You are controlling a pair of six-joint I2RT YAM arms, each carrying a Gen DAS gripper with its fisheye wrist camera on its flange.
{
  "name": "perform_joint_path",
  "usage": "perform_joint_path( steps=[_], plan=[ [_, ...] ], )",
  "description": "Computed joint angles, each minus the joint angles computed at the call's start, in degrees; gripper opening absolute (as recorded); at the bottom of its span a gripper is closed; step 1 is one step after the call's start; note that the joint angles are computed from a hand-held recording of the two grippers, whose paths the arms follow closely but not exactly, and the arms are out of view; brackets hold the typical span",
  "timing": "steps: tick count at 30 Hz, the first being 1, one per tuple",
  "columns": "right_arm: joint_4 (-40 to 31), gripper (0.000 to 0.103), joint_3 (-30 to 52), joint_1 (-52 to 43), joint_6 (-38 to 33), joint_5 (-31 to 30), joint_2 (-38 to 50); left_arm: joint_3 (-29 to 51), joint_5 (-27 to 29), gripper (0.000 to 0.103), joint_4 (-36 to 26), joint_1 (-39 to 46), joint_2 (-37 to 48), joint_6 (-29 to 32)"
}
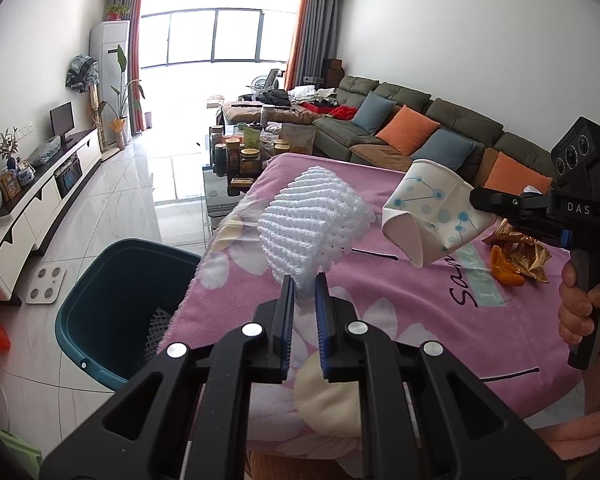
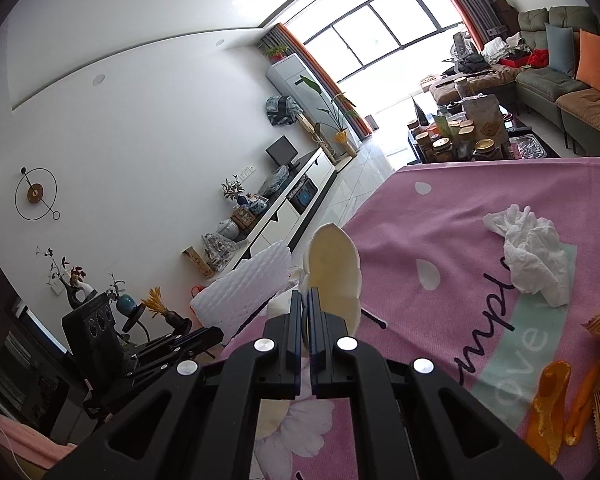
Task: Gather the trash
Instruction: 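Carry the foam net with the left tool while the right tool carries the cup toward the bin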
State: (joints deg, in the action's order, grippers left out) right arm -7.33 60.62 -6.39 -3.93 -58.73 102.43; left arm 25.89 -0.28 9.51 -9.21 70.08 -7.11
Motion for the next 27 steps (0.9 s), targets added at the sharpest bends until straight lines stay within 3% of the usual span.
perform_joint_path(
  steps=[16, 27],
  plan=[
    [2.2, 0.002, 2.2, 11.5, 4.2, 2.6, 3.1, -2.6, 3.2, 0.011, -5.2, 12.6, -7.2, 2.6],
    [1.3, 0.002, 7.9, 17.9, 7.3, 4.9, 6.4, -2.4, 5.7, 0.011, -3.7, 22.3, -3.4, 5.2]
  ],
)
